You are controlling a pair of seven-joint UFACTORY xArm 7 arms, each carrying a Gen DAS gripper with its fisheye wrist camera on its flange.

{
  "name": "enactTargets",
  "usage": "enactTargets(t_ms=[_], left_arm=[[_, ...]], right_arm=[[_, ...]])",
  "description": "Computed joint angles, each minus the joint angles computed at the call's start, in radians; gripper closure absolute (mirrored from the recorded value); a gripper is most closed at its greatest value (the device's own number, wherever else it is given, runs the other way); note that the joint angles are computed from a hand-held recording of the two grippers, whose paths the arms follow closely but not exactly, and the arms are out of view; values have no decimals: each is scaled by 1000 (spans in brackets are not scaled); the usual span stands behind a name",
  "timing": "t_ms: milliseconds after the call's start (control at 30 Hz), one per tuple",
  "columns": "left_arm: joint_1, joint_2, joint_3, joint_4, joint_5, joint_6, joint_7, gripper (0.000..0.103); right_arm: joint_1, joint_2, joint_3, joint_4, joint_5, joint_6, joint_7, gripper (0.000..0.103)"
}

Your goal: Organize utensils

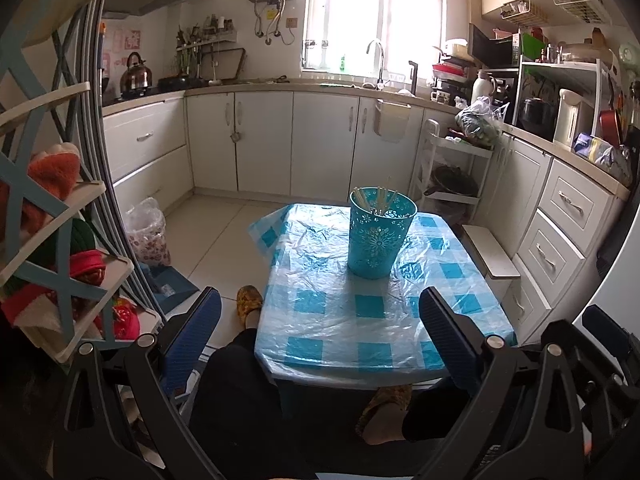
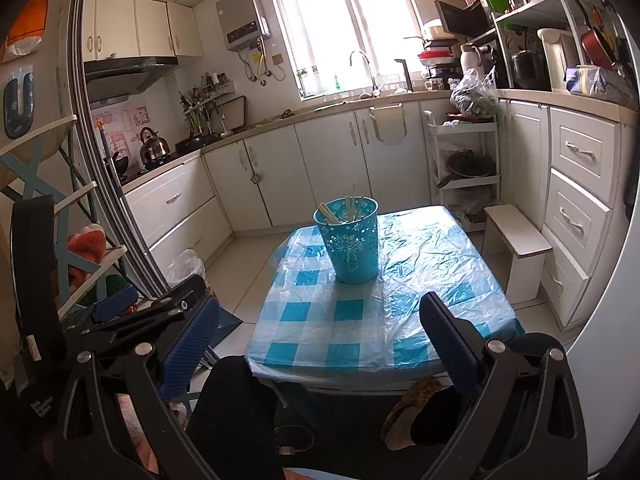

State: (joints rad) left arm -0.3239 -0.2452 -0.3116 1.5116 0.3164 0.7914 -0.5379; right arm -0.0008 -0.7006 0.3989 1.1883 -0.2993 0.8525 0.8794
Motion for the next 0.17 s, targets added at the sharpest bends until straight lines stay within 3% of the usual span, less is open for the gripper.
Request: enactTargets(t_ms=[167], left_arm=[[2,0,0,1,4,10,-8,8]], right_arm=[[4,-1,-1,-1,3,5,2,8]])
